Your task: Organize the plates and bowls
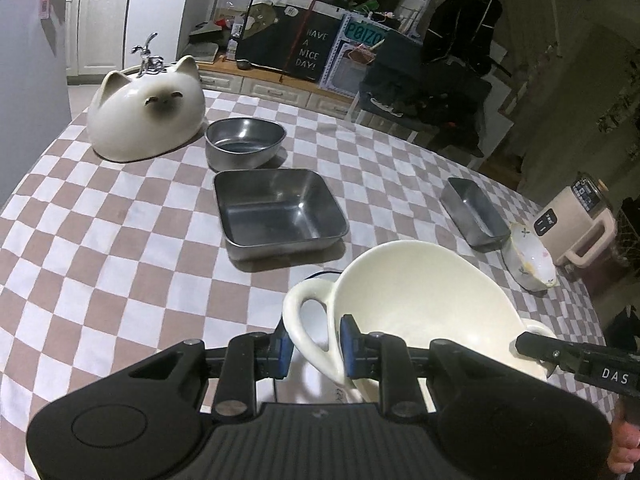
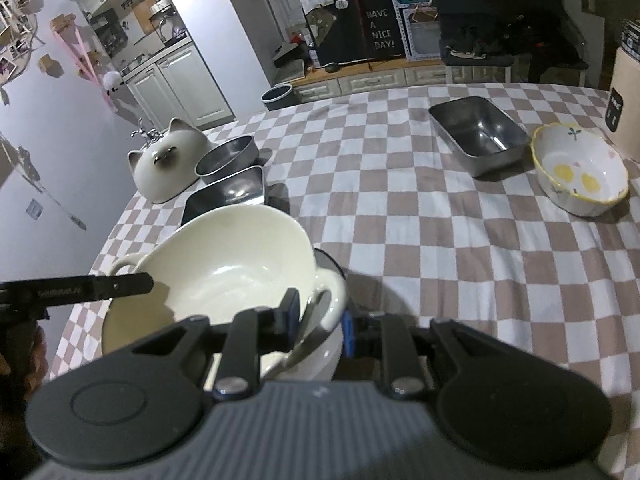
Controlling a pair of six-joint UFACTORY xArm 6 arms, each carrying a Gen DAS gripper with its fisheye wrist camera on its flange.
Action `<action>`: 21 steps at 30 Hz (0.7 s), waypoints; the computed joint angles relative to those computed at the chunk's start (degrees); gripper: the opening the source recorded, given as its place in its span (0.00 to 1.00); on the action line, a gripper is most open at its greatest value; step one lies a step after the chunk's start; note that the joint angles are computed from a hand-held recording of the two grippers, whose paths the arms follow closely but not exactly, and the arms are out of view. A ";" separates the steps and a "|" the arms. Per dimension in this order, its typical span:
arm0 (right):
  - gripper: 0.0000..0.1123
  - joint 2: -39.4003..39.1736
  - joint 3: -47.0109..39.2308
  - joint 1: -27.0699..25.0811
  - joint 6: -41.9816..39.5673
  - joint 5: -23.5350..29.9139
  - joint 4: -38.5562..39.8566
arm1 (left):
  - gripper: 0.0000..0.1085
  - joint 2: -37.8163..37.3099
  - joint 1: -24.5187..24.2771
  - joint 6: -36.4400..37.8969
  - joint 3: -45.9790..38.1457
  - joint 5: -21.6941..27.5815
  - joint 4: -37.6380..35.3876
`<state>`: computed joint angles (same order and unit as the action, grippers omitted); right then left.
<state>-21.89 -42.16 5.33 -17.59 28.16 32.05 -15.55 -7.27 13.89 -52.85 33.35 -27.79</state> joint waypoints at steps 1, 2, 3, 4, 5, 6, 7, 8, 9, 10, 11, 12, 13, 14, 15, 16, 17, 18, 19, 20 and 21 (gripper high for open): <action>0.24 0.22 -0.16 0.14 0.23 0.09 -0.11 | 0.23 0.09 0.20 0.00 -0.05 0.09 -0.02; 0.23 0.49 -0.39 0.31 0.61 0.20 -0.37 | 0.23 0.23 0.41 -0.03 -0.11 0.16 -0.08; 0.24 0.78 -0.63 0.47 0.96 0.26 -0.60 | 0.23 0.44 0.60 -0.08 -0.21 0.26 -0.03; 0.24 1.03 -0.81 0.58 1.16 0.32 -0.80 | 0.23 0.71 0.73 -0.21 -0.35 0.37 0.13; 0.23 1.32 -1.01 0.74 1.63 0.32 -1.21 | 0.24 1.03 0.82 -0.35 -0.57 0.52 0.30; 0.23 1.65 -1.23 0.89 2.25 0.38 -1.84 | 0.24 1.35 0.88 -0.53 -0.76 0.69 0.59; 0.23 2.07 -1.53 1.01 3.00 0.51 -2.57 | 0.24 1.81 0.91 -0.73 -1.05 0.93 1.12; 0.24 2.47 -1.79 1.07 3.64 0.67 -3.17 | 0.25 2.22 0.88 -0.97 -1.30 1.12 1.70; 0.24 2.89 -2.06 1.16 4.17 0.78 -3.63 | 0.25 2.62 0.85 -1.26 -1.53 1.36 2.26; 0.24 3.35 -2.35 1.22 4.84 0.94 -4.23 | 0.25 3.17 0.86 -1.46 -1.91 1.77 2.72; 0.24 3.81 -2.63 1.27 5.62 1.09 -4.95 | 0.25 3.65 0.90 -1.53 -2.22 2.08 2.91; 0.24 4.18 -2.87 1.23 6.19 1.26 -5.49 | 0.25 4.16 0.92 -1.69 -2.60 2.47 3.10; 0.24 4.62 -3.14 1.18 6.90 1.45 -6.14 | 0.25 4.46 0.89 -1.87 -2.73 2.61 3.28; 0.24 4.96 -3.35 1.15 7.39 1.58 -6.57 | 0.26 4.82 0.83 -2.09 -2.98 2.77 3.54; 0.24 5.30 -3.57 1.15 7.98 1.69 -7.08 | 0.26 5.16 0.77 -2.28 -3.20 2.87 3.87; 0.24 5.57 -3.75 1.14 8.46 1.75 -7.53 | 0.26 5.36 0.70 -2.40 -3.28 2.89 4.18; 0.24 5.79 -3.90 1.14 8.93 1.80 -7.96 | 0.26 5.60 0.57 -2.53 -3.45 2.91 4.56; 0.24 6.05 -4.08 1.15 9.59 1.81 -8.58 | 0.26 5.82 0.44 -2.63 -3.62 2.93 4.86; 0.24 6.23 -4.19 1.10 10.00 1.86 -9.00 | 0.26 6.07 0.36 -2.63 -3.80 2.99 5.07; 0.24 6.43 -4.32 1.08 10.66 1.94 -9.59 | 0.26 6.28 0.31 -2.64 -3.95 3.06 5.25; 0.24 6.59 -4.44 1.12 11.18 2.01 -10.06 | 0.27 6.54 0.28 -2.66 -4.10 3.13 5.44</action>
